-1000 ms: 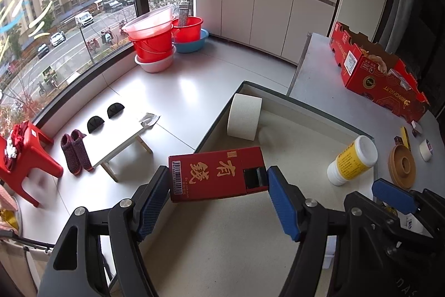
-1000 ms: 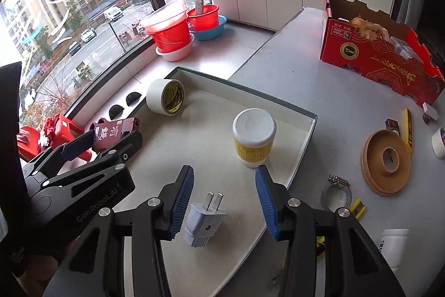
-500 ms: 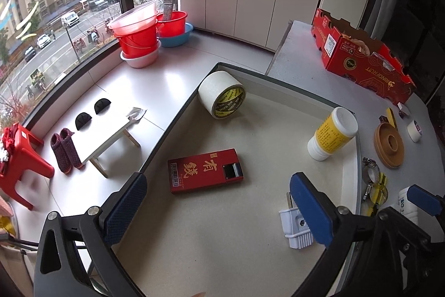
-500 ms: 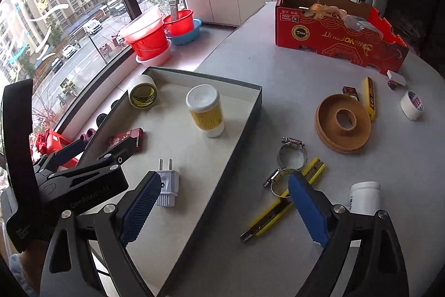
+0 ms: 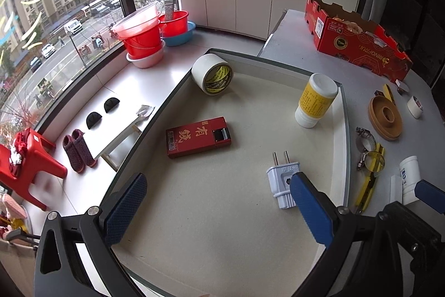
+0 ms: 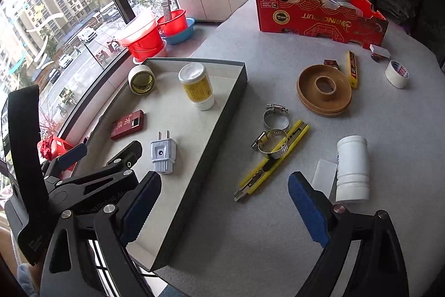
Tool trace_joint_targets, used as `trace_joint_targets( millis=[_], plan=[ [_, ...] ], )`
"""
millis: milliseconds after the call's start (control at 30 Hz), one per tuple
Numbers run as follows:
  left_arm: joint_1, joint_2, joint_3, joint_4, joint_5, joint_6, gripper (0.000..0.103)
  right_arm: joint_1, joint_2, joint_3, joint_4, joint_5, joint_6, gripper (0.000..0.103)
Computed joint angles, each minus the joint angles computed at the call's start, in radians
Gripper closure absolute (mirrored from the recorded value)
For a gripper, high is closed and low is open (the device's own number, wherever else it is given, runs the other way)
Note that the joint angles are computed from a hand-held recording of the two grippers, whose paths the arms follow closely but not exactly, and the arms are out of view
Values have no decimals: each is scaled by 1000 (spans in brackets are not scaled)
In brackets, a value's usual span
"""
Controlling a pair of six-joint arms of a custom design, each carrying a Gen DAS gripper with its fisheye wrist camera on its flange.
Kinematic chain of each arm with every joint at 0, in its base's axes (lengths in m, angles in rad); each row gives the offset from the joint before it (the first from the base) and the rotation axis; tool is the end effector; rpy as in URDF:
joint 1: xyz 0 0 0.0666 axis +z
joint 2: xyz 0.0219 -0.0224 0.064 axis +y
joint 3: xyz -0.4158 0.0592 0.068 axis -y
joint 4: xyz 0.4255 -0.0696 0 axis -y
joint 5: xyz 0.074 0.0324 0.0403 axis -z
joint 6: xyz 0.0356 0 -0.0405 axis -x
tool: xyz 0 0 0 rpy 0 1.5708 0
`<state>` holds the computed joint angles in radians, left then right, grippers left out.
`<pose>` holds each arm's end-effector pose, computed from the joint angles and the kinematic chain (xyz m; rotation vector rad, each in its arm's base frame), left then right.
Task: Organize rigid objects
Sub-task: 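Open both tools to drop the red box and plug in the tray, then move the right tool to the white plastic bottle and close on it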
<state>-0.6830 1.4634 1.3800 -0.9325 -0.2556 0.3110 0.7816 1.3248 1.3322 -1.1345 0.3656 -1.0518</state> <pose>0.4134 -0.3253 0.4236 0.3777 2.5091 -0.0579 0.3343 0.3133 0.4566 0.4544 2.5439 0.1718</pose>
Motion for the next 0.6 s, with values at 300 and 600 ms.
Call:
trace_joint_targets(
  millis=[300,600],
  plan=[
    [10,-48,-38,-26,-31,25,0,22,25,43,17,-7,16,9],
    [-27,-63,-80,-53,-38,9,0,32,13,40,-6,9,-8,9]
  ],
)
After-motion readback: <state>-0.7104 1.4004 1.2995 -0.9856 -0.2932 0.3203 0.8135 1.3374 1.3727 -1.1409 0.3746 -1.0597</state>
